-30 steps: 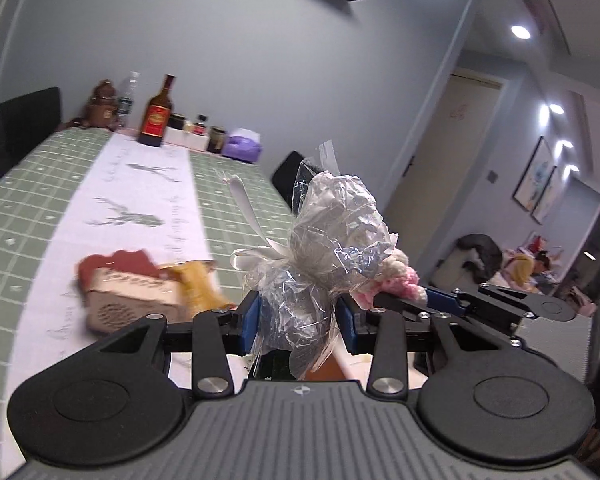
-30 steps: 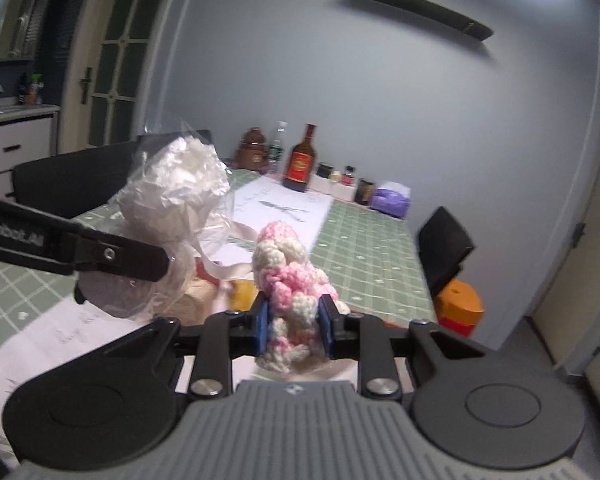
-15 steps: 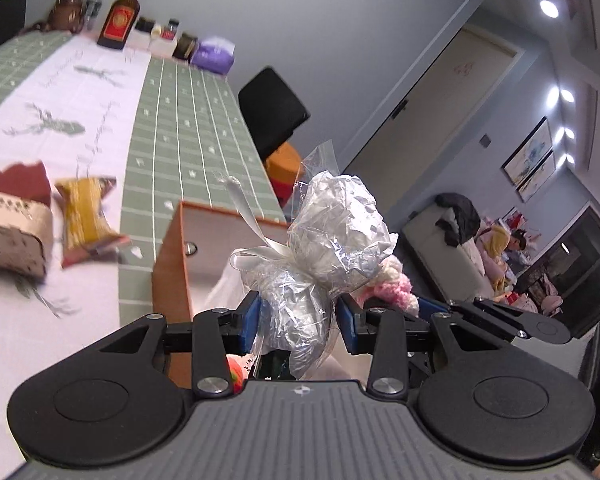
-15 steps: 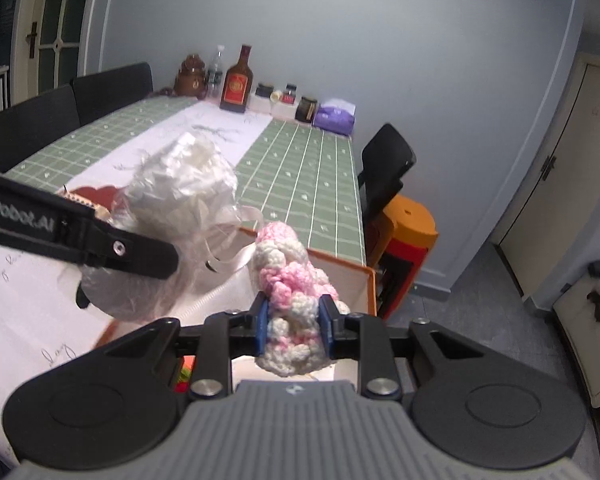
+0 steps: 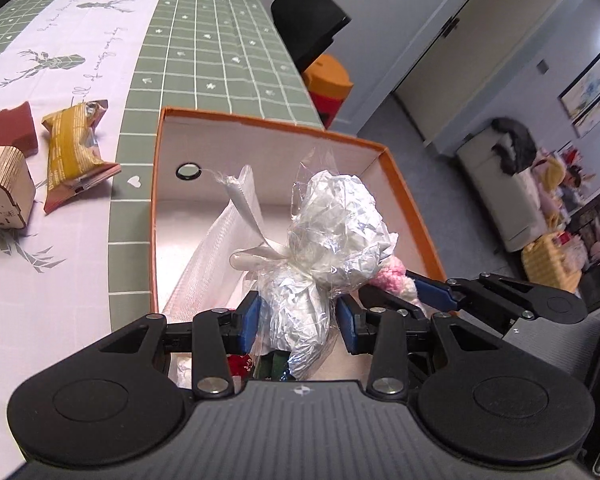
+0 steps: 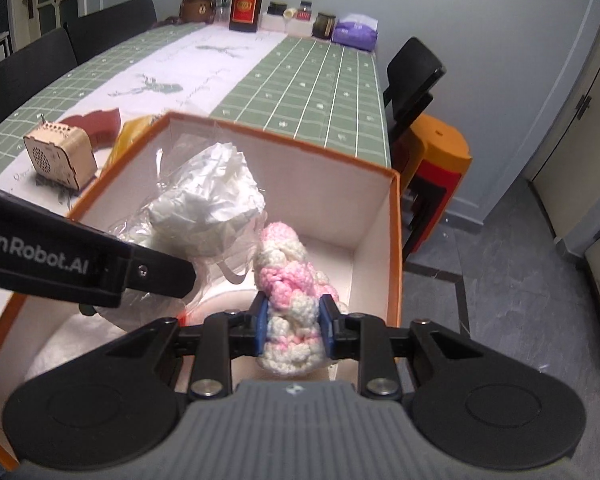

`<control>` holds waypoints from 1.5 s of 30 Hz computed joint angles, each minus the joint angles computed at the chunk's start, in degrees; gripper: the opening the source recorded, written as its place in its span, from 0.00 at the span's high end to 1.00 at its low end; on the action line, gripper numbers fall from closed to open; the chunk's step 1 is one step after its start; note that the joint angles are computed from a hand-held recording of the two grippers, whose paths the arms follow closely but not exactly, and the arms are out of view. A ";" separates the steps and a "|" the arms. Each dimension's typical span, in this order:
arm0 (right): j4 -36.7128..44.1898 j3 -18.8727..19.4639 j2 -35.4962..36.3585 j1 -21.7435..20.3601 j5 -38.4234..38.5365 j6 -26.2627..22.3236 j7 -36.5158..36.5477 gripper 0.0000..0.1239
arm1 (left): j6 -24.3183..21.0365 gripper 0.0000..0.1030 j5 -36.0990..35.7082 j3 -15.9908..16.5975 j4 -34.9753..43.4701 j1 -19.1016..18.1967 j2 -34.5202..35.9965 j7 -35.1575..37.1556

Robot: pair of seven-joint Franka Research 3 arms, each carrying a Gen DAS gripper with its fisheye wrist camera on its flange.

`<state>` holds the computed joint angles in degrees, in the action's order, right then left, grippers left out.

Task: Organize soft objects
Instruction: 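Open both tools to drop the bouquet and crochet piece into the box, then move both tools back toward the wooden radio and snack bag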

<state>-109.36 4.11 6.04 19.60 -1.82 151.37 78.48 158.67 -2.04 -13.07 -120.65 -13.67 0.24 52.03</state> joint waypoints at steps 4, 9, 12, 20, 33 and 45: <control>1.59 -0.02 1.70 -0.34 1.69 -1.83 -1.45 0.79 | -2.28 0.56 4.02 -0.12 1.97 -0.14 1.28 -2.34; 2.89 -0.22 3.04 -0.24 2.15 -2.92 -2.42 0.77 | -3.86 0.55 6.36 -0.29 3.48 -0.31 2.57 -3.16; 3.16 -0.36 3.07 0.08 1.38 -3.34 -2.64 0.75 | -3.58 0.52 4.68 -0.49 3.44 -0.18 2.52 -1.63; 3.77 -0.52 2.11 0.81 -1.57 -4.52 -2.19 0.64 | -1.25 0.35 -2.89 -0.54 1.32 0.20 0.58 4.20; -1.77 0.06 -4.02 1.32 -12.86 3.49 6.79 0.48 | 9.08 0.28 -5.62 1.92 -7.98 -1.34 -8.41 9.04; -11.24 5.47 -10.94 -2.73 -48.58 19.30 45.60 0.48 | 24.25 0.28 15.52 -7.29 -22.96 14.05 -20.33 -5.24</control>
